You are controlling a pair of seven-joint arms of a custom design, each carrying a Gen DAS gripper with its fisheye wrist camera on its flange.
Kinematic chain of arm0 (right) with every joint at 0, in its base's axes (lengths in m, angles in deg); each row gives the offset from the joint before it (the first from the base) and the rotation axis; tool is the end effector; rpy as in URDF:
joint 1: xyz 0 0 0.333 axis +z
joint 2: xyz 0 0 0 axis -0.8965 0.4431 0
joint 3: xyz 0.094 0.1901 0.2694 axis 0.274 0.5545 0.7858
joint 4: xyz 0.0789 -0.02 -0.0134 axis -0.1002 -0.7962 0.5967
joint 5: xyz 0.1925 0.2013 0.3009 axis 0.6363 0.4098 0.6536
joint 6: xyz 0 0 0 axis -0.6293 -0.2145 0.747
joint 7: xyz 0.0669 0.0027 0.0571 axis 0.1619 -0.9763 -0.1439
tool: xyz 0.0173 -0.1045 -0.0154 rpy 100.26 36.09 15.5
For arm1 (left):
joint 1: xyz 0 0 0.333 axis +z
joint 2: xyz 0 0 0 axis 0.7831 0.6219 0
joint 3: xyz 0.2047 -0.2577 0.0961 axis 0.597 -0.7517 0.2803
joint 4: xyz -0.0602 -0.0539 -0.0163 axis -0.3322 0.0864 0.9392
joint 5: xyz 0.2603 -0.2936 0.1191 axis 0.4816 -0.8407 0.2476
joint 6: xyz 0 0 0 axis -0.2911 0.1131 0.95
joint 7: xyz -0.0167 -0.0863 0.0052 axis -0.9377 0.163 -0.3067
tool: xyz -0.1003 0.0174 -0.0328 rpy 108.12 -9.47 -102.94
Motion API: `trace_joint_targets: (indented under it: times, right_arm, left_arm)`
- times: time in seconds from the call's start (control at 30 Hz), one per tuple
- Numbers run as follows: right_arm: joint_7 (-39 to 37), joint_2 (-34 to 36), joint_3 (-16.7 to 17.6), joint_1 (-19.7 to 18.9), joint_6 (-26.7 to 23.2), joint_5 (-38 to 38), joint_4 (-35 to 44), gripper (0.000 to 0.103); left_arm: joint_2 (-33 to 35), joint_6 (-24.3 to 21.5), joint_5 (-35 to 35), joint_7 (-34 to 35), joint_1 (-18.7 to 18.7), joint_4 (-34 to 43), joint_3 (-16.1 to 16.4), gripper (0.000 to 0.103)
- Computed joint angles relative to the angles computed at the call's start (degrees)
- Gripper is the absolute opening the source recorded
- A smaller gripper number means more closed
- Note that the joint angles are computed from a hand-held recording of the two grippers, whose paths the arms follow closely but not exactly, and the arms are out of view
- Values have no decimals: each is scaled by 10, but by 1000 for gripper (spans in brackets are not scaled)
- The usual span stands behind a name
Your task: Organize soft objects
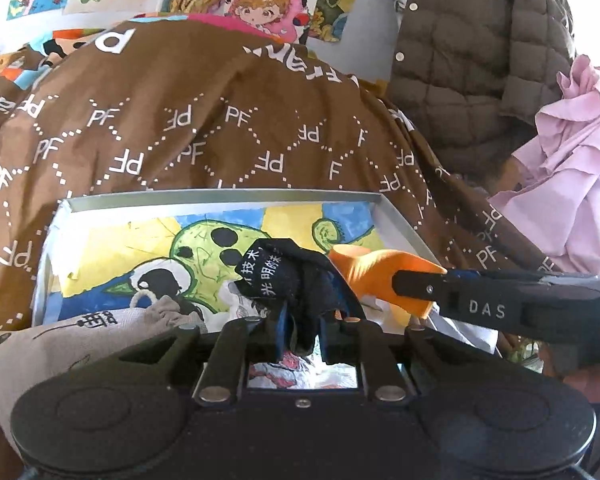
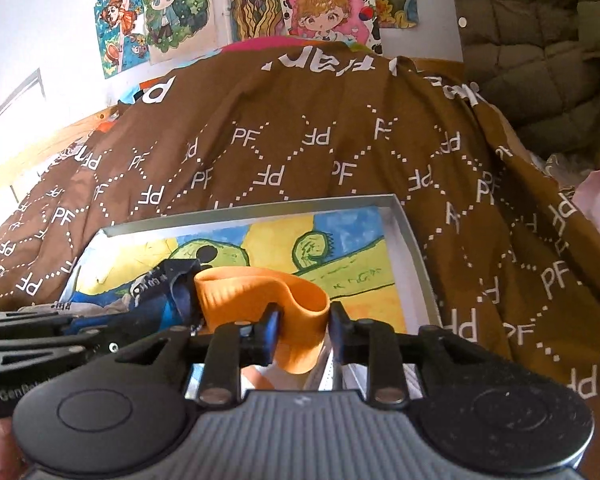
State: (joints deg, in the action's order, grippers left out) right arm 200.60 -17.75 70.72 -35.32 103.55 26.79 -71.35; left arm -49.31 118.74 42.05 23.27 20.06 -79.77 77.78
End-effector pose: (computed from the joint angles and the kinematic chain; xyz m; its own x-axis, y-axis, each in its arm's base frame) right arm 0.6527 0.3307 0.5330 0.2494 -0.9598 -0.1291 -0.5759 -0.0398 -0.8166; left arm 0.6189 -0.4288 0.5283 -0.2183 -0.9449 0.2438 -0.5851 -0.0732 -0.8076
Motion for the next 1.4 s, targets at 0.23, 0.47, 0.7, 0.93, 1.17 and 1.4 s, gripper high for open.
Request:
trace_joint_targets:
  times: [0.23,0.47,0.7,0.93,1.17,1.4]
  right_arm:
    - [73,-33,-49,37,28,-63,-45,53]
    - [298,-116,-134,108,46,-279,-115,72]
    - [526,-257,-100,117,-18,-529,-200,99]
    - [565,-365,1,87,-116,-568,-271,103]
    - [502,-454,86,70,-220,-503,-335,103]
    - [515,-527,143,38,-216,-470,-411,103]
  left_arm:
    - [-34,-12,75,-81,-26,-33,24,40]
    - [-121,-47,264,-282,-63,-105,41,66]
    - [-254,-138,342,-411,-64,-212,-22,85]
    - [-355,-271,358,-438,-54,-285,-123,95]
    - [-421,-371,356,-484,-25,-322,-215,102]
    - [-450,-397,338,-511,8,-358,-286,102]
